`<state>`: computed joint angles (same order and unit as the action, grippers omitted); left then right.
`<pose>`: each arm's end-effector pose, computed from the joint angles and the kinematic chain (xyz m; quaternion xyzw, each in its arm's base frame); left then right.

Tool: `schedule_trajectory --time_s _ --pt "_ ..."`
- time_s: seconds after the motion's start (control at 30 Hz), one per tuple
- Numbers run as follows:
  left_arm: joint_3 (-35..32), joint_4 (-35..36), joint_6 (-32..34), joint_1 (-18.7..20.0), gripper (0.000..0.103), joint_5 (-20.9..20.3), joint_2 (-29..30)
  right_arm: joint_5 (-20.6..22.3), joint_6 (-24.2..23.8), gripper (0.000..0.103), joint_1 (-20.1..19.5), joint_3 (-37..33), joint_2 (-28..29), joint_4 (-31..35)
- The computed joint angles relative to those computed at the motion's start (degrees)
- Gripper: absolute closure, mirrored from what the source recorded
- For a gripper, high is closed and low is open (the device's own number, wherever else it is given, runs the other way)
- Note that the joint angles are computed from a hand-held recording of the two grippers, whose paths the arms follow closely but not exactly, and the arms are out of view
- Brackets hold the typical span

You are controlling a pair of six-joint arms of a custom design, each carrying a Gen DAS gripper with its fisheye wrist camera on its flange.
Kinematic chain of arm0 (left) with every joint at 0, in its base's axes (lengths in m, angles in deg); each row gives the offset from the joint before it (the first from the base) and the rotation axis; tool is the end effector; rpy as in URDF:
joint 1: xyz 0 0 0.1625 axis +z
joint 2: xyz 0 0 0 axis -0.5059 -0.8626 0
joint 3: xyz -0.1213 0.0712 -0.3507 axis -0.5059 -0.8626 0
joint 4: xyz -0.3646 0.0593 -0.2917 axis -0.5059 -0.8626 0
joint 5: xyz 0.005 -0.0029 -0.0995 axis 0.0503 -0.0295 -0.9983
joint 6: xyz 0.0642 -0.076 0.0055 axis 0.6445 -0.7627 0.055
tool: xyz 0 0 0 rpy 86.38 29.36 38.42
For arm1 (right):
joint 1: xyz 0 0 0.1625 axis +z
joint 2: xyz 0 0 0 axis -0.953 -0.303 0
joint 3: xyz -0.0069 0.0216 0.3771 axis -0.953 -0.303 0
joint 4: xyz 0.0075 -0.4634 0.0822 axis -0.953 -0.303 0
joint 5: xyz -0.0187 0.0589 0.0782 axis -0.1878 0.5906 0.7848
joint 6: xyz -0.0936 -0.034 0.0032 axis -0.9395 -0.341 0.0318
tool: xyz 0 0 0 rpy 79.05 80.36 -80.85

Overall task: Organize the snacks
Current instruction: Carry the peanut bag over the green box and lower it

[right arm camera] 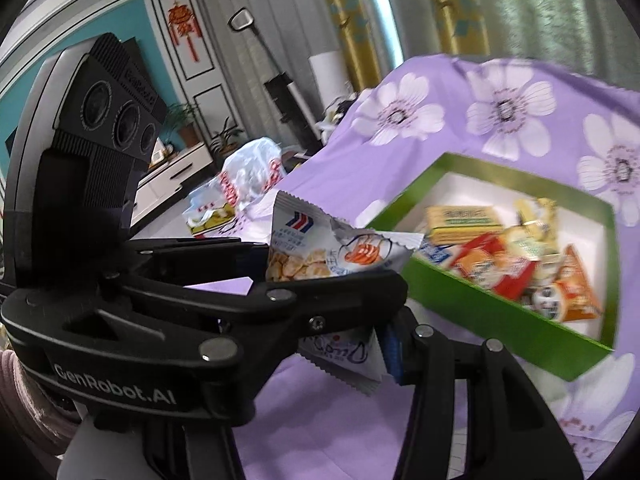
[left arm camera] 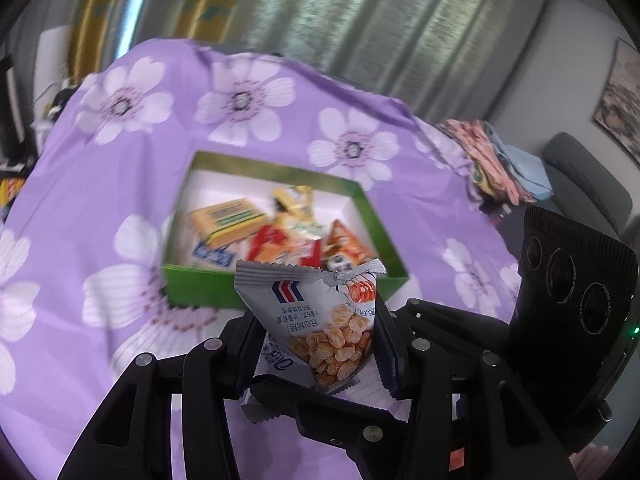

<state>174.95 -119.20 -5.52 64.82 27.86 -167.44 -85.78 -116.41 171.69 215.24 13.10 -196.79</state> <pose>-0.1788 -0.3728 0.1684 0.0905 0.9022 -0.3854 0.1710 0.2198 -0.4390 0.0799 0.5338 -0.8251 0.1848 0.0114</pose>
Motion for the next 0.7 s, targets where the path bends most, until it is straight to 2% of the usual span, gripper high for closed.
schedule_trajectory --time_s 0.3,0.7 --pt "-6.72 -6.84 7.62 1.19 0.054 -2.17 10.43 1.41 0.41 0.052 -2.22 0.44 -4.91 -0.96" --pt "-14.16 -10.58 15.38 3.21 0.053 -3.18 18.28 3.13 1.39 0.052 -2.99 -3.41 -4.70 -1.62"
